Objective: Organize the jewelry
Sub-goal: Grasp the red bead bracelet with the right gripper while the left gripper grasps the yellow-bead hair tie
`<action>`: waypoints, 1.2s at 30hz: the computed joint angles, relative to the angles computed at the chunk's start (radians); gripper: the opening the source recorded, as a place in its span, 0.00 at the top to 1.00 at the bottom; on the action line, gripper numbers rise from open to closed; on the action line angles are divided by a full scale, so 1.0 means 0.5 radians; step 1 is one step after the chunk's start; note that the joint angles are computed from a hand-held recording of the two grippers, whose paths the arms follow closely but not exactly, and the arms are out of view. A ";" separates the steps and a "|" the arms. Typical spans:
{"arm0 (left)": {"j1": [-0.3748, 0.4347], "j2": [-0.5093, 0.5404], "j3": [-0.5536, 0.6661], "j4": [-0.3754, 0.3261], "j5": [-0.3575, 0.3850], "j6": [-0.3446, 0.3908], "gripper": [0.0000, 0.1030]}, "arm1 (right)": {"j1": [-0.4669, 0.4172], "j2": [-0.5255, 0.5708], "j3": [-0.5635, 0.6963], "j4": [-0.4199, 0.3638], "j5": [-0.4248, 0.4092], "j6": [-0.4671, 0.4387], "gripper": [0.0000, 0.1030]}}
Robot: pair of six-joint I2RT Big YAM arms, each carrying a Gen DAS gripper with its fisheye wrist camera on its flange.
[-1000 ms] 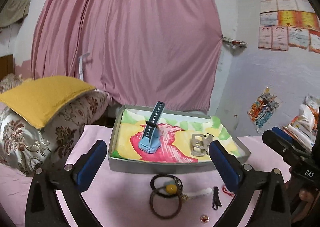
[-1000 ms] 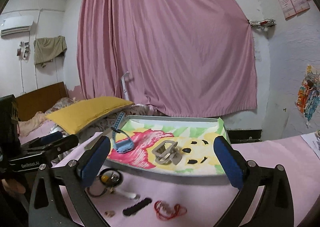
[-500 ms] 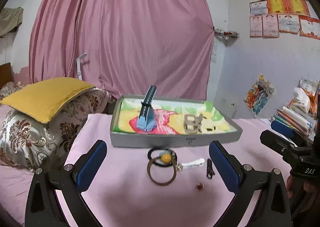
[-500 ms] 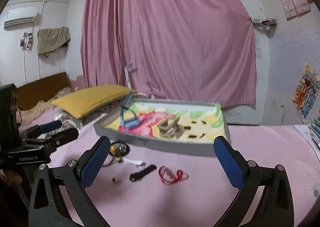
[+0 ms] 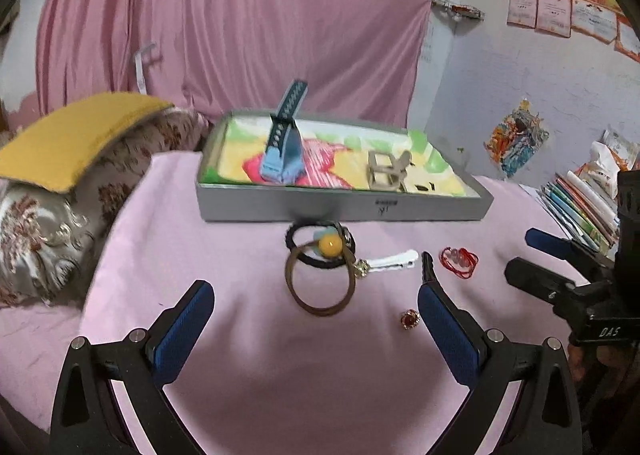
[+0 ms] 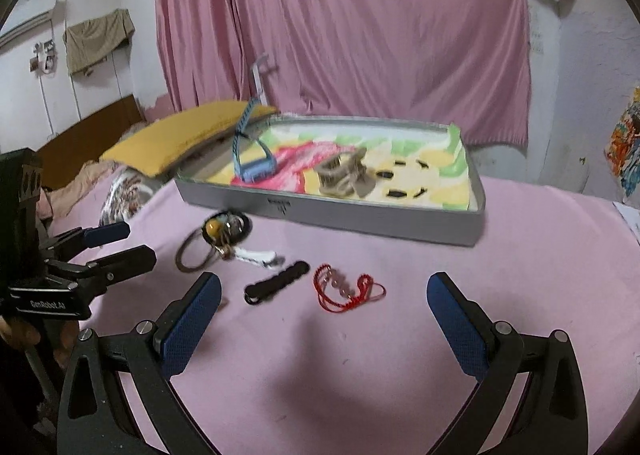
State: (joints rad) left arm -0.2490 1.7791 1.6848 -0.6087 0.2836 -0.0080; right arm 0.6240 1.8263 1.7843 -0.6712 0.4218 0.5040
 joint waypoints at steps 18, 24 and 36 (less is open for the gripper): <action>-0.044 0.303 0.457 -0.470 0.071 0.122 0.51 | -0.097 0.272 0.398 -0.473 -0.329 -0.077 0.54; -0.066 0.362 0.571 -0.568 0.086 0.174 0.64 | -0.101 0.326 0.481 -0.540 -0.358 -0.109 0.56; -0.100 0.389 0.611 -0.667 0.004 0.308 0.92 | -0.105 0.354 0.538 -0.587 -0.381 -0.225 0.62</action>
